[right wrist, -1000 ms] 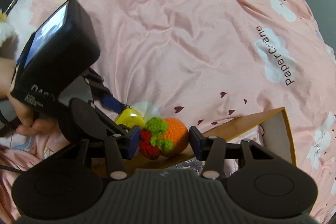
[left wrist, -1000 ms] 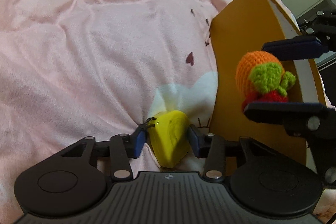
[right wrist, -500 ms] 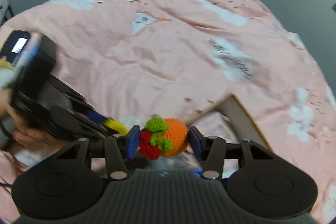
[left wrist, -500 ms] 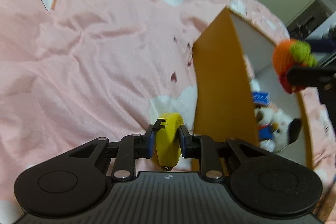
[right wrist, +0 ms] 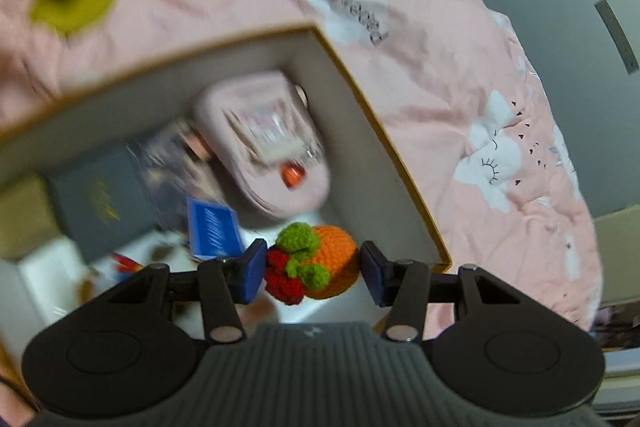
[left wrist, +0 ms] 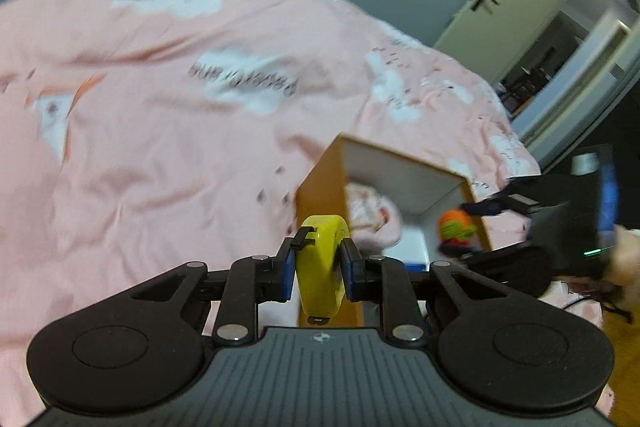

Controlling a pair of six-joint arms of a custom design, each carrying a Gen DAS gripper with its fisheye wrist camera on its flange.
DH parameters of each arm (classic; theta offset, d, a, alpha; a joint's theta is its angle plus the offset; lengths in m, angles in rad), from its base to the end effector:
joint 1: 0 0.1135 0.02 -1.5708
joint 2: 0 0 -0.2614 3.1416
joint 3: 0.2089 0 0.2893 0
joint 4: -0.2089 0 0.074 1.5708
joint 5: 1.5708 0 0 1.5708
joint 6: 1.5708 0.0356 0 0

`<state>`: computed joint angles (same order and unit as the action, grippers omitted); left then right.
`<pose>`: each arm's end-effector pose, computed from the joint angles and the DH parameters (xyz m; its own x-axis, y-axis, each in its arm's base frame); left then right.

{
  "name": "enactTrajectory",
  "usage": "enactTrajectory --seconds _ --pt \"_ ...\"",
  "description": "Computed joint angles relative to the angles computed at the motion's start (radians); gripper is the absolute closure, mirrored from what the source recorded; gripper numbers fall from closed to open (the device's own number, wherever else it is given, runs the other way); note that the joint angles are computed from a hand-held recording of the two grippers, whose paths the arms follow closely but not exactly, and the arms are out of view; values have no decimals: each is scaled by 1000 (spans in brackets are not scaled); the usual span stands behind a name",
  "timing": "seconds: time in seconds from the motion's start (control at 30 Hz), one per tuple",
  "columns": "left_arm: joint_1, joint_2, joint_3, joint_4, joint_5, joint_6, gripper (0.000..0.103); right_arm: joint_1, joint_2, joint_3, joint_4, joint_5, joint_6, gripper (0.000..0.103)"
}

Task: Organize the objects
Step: 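Carry the banana into the orange box with the left while the right carries the crocheted orange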

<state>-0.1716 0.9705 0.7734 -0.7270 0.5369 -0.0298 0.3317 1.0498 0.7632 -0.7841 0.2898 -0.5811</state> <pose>0.2182 -0.0563 0.2491 -0.7994 0.1126 -0.5901 0.4268 0.7978 -0.4260 0.2209 0.0653 0.2229 -0.5933 -0.7607 -0.2632 -0.6080 0.6378 -0.4728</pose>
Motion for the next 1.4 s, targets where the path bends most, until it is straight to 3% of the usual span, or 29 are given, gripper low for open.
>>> enactTrajectory --seconds 0.37,0.53,0.63,0.8,1.0,1.1,1.17,1.4 --pt "-233 170 96 122 -68 -41 77 -114 215 -25 211 -9 -133 50" --pt "-301 262 127 172 -78 -61 77 -144 181 -64 267 -19 -153 46" --pt "-345 320 147 206 -93 -71 77 -161 81 -117 314 -22 -148 37" --pt "-411 413 173 244 -128 -91 77 -214 -182 -184 255 -81 1 42" --pt "-496 551 226 283 -172 -108 77 -234 -492 -283 181 -12 308 44" --pt "-537 612 259 289 -221 -120 77 -248 -526 -310 159 18 442 46" --pt "-554 651 279 292 -234 -128 77 -280 -560 -333 153 -35 492 47" --pt "-592 733 322 290 -271 -84 79 -334 -558 -380 205 -71 506 47"
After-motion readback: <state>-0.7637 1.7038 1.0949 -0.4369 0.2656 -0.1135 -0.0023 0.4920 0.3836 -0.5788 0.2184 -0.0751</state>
